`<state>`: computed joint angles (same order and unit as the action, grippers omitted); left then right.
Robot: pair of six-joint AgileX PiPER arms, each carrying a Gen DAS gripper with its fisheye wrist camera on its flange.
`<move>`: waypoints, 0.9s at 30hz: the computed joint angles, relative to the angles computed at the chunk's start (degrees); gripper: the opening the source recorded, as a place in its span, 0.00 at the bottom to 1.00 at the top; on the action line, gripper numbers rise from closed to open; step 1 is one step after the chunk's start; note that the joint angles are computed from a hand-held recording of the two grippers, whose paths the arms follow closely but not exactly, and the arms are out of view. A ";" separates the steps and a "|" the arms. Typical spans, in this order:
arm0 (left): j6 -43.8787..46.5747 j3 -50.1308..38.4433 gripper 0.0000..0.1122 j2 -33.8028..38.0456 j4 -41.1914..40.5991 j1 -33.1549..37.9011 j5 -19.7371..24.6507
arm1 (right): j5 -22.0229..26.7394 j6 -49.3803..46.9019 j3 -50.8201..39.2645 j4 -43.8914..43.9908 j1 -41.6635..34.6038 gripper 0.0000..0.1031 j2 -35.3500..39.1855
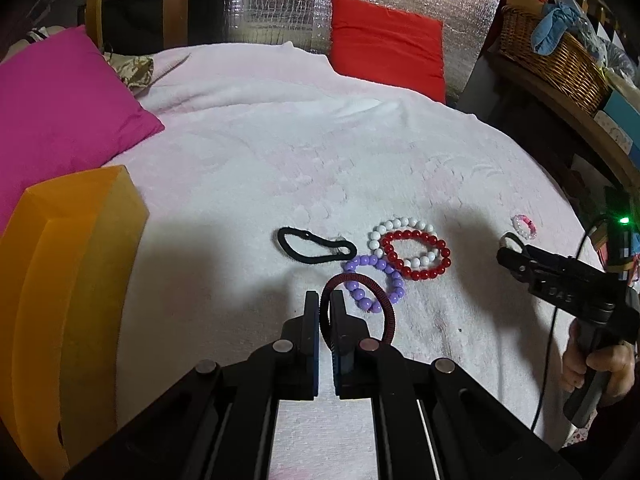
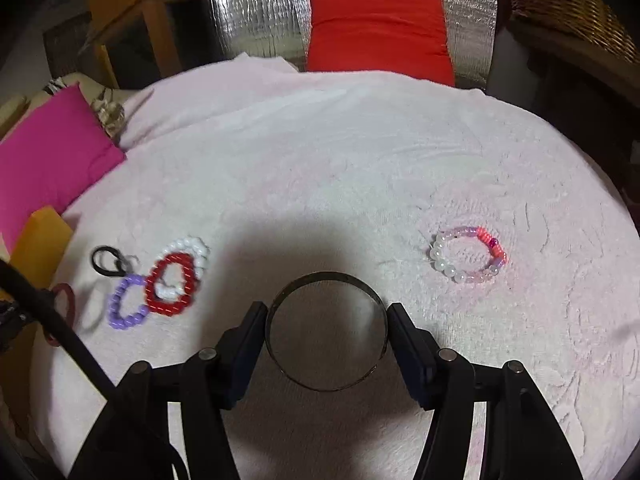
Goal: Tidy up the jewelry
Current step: 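Lift the bangle and hair tie with both tools and carry toward the orange box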
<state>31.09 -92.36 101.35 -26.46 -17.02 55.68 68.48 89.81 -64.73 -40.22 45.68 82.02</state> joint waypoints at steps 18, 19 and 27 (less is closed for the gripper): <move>-0.44 3.71 0.04 -5.25 0.83 0.52 -5.99 | -1.40 7.44 -7.07 -8.13 6.57 0.62 3.86; -0.57 3.82 0.04 -5.47 0.96 0.54 -6.16 | -1.16 7.13 -8.10 -8.20 6.89 0.62 4.62; -1.32 5.63 0.04 -7.96 0.73 2.34 -7.97 | 0.06 7.23 -12.88 -9.95 9.31 0.62 8.18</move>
